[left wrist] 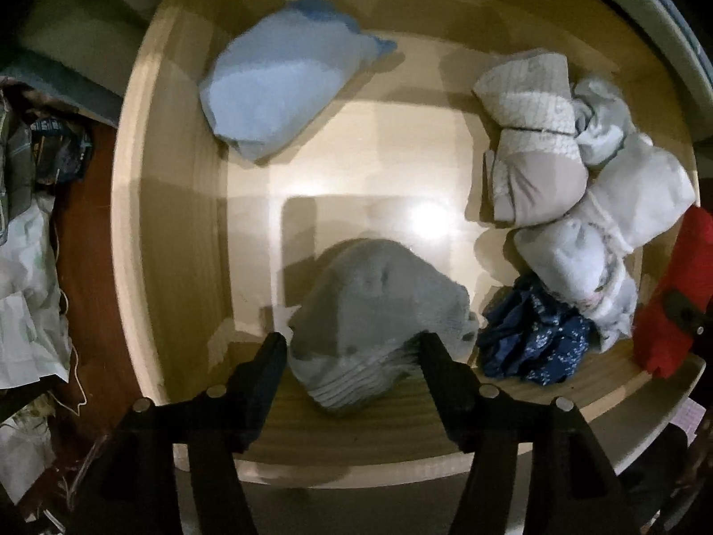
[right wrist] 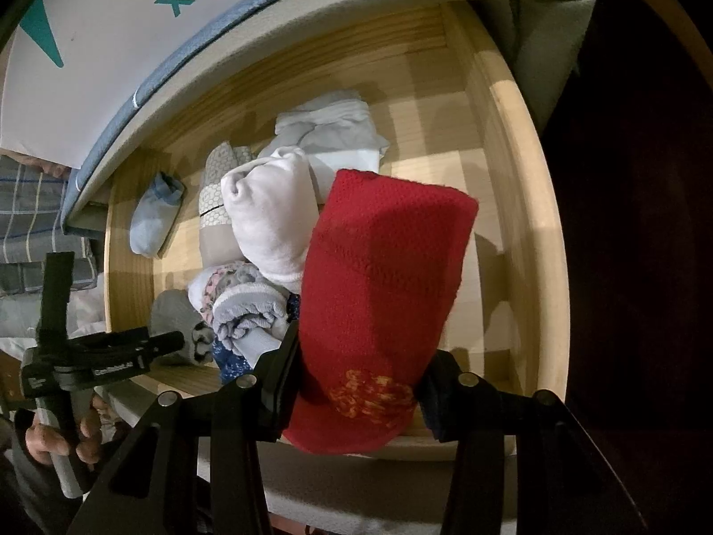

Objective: Take underwear out of drawer
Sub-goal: 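Close the left tool on the grey sock in the drawer, then lift the grey sock with the left tool and carry it over the white box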

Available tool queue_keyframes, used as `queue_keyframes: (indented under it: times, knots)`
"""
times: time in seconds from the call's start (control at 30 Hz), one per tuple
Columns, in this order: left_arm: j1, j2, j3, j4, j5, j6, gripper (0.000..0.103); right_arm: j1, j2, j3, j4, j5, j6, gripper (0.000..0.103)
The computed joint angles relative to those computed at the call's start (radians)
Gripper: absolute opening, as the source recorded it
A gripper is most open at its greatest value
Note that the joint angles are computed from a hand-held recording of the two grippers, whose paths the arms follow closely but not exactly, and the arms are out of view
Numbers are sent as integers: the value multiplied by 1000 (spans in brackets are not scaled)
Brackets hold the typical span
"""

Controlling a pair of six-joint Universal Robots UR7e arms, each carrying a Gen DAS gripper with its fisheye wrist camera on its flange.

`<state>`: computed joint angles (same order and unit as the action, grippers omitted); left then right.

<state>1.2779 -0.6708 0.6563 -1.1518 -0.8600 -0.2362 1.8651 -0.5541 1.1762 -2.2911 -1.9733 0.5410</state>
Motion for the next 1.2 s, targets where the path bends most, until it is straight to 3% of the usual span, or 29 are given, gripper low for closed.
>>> queue_keyframes:
  times: [0.37,0.53,0.7,0.9,1.2]
  knots:
    - [21,102,-145,109,14,6,71,0,1,-1,2,3,4,44]
    - [48,229,-396,253,-42,-32,73,-1,1,-3,7,7,7,44]
    - [58,251,-449,275,-54,-35,74,-2,2,-4,8,10,10,44]
    - [40,152,-255,187,-49,-56,70,-2,2,-5,8,10,12,44]
    - [-2,56,-64,87,0,-43,48,-1,2,-5,10,5,9,44]
